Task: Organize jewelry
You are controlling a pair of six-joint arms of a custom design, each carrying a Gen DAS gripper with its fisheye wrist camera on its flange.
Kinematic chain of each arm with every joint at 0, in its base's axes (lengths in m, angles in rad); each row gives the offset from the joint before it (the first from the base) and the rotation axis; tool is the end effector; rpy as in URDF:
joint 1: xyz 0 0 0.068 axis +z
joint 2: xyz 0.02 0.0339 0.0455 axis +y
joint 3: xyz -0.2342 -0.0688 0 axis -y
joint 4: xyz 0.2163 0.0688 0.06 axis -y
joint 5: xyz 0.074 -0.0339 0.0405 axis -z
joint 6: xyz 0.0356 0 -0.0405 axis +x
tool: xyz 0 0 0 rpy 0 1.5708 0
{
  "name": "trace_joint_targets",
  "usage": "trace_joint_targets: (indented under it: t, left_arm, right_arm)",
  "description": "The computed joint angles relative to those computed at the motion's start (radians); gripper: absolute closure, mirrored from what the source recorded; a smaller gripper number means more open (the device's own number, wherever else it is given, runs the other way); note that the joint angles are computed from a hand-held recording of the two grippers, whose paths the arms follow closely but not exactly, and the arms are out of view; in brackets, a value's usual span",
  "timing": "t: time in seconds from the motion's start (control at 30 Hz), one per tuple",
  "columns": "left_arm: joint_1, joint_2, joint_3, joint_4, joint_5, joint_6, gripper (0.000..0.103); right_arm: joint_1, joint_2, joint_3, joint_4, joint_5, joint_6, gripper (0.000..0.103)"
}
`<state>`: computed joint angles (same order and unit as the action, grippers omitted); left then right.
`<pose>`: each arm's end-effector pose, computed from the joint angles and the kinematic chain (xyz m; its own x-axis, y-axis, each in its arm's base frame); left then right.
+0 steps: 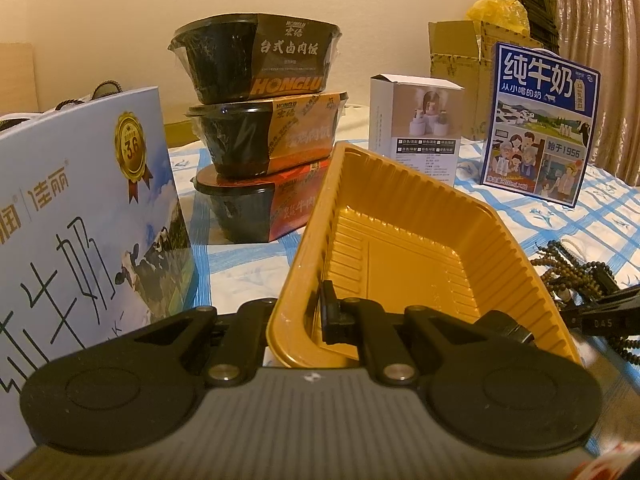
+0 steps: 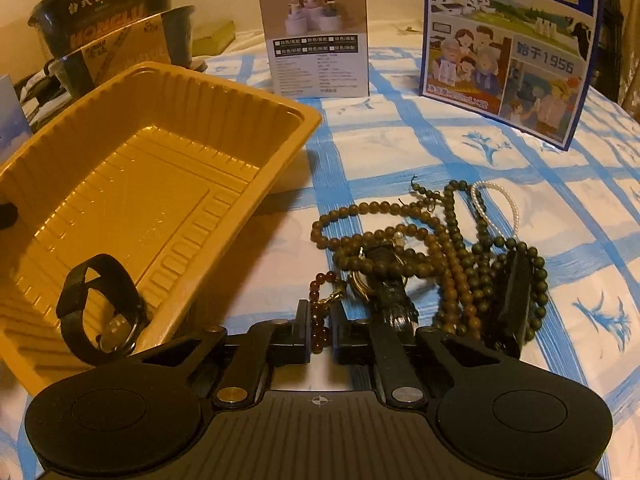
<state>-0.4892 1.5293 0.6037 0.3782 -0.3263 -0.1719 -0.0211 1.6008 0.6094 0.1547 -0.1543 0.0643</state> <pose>0.2528 -0.1216 0.1547 -0.4875 0.0759 -0.8698 0.1219 0.9924 0.0183 0.2689 -0.0002 0.1184 -0.7460 0.0792 -0.6612 -0.0342 0.9870 0.1569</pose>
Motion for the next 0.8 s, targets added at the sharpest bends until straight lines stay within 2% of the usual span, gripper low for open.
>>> trace_joint_targets:
  t: [0.27,0.5,0.67,0.8]
  left_arm:
    - [-0.002,-0.001,0.0,-0.001,-0.001,0.0,0.095]
    - [-0.002,-0.002,-0.004,0.003,-0.002,0.002,0.095]
    - [-0.005,-0.006,-0.005,-0.001,-0.005,-0.005,0.095]
    - [-0.008,-0.011,-0.006,-0.008,-0.008,-0.012,0.095]
  right_arm:
    - [-0.046,-0.175,-0.066,-0.017,-0.103,0.047,0.095]
    - [0.016,-0.351,-0.053,-0.064,-0.194,0.095,0.095]
    - [0.117,-0.38,-0.035,-0.041,-0.24,0.111,0.095]
    - [0.192,-0.335,-0.019,0.003,-0.234,0.117,0.095]
